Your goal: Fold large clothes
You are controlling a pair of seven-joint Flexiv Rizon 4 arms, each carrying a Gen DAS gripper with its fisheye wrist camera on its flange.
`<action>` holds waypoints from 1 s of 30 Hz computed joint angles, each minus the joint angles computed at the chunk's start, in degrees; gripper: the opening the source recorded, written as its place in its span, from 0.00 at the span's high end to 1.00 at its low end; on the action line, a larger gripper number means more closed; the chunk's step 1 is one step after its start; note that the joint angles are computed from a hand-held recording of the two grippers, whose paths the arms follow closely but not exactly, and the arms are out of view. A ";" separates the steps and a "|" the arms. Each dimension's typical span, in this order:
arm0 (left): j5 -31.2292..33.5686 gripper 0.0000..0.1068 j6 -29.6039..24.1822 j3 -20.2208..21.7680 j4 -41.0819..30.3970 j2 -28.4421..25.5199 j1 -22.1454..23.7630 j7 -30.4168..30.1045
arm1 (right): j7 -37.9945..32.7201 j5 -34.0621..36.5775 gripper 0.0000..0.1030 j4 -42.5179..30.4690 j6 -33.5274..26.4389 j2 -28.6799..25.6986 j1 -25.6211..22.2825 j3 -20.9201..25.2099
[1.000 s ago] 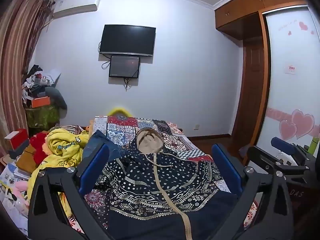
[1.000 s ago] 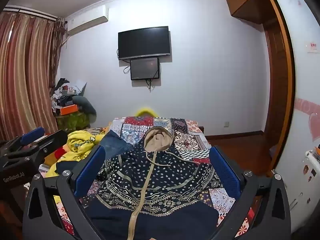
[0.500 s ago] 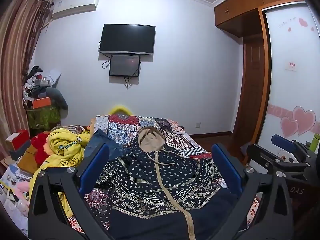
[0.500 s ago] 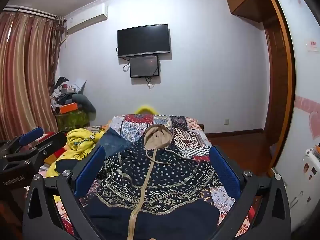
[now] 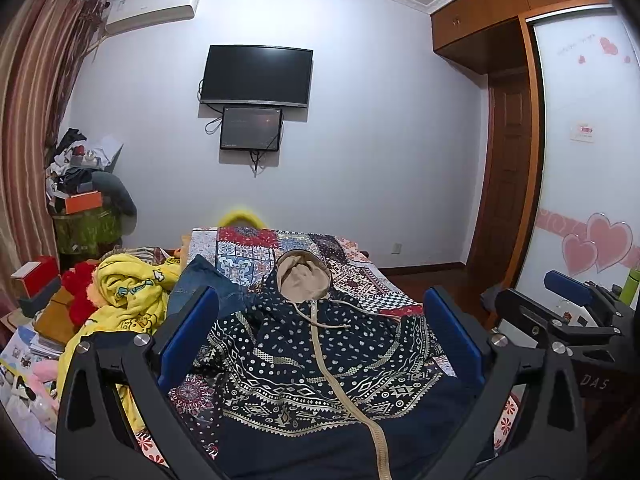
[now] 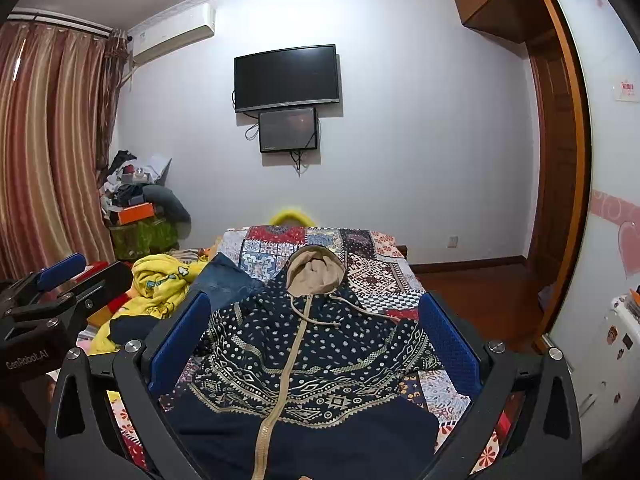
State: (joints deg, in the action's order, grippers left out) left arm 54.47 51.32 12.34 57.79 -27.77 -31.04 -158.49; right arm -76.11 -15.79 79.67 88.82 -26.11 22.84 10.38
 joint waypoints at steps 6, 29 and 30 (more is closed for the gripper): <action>-0.73 0.04 0.69 -0.18 0.29 0.10 0.58 0.04 | 0.51 -0.36 0.00 0.44 0.23 0.27 0.60 -0.86; -0.90 0.04 0.34 0.03 0.40 0.01 0.62 -0.41 | 0.60 -0.57 0.00 -0.29 -0.64 0.13 0.44 -0.57; -0.94 0.04 0.37 0.00 0.46 0.04 0.66 -0.42 | 0.56 -0.52 0.00 -0.31 -0.68 0.12 0.40 -0.51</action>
